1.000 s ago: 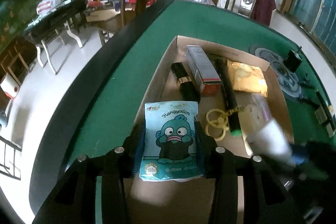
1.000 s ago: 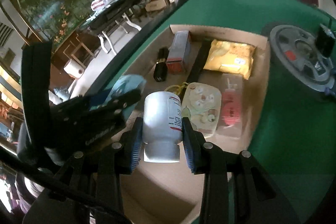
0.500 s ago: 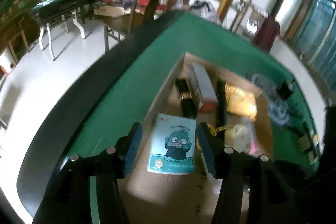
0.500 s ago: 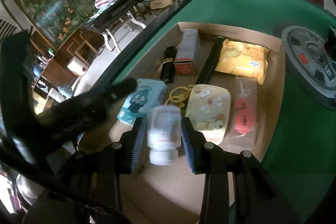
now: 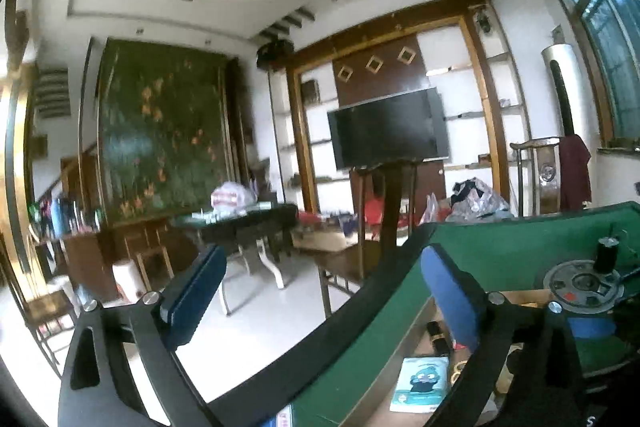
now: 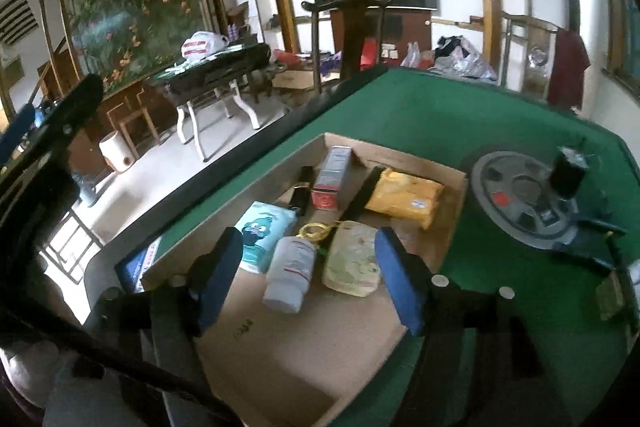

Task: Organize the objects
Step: 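Carry the tissue pack and pill bottle into the cardboard box and open both tools, then move both tools back over the table toward the remaining items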

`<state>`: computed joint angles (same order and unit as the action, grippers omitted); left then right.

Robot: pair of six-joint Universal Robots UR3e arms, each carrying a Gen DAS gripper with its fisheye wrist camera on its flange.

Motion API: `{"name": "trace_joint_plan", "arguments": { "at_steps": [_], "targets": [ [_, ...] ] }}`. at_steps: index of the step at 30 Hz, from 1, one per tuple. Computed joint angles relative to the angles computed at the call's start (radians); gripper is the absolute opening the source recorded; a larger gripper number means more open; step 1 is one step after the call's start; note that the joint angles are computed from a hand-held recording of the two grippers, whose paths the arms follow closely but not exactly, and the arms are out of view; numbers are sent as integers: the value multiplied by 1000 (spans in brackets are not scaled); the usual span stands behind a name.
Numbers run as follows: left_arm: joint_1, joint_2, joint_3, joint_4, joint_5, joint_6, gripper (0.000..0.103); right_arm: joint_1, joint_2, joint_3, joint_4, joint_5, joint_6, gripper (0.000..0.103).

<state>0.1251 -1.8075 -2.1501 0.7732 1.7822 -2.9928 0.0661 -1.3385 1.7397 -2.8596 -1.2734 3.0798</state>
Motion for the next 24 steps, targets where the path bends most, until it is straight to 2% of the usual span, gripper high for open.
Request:
{"name": "trace_joint_plan", "arguments": {
  "at_steps": [4, 14, 24],
  "targets": [
    [-50, 12, -5, 6, 30, 40, 96, -41, -64, 68, -4, 13, 13, 68],
    [-213, 53, 52, -128, 94, 40, 96, -231, -256, 292, -70, 92, 3, 69],
    [-462, -24, 154, -149, 269, 98, 96, -464, -414, 446, -40, 246, -34, 69]
  ]
}}
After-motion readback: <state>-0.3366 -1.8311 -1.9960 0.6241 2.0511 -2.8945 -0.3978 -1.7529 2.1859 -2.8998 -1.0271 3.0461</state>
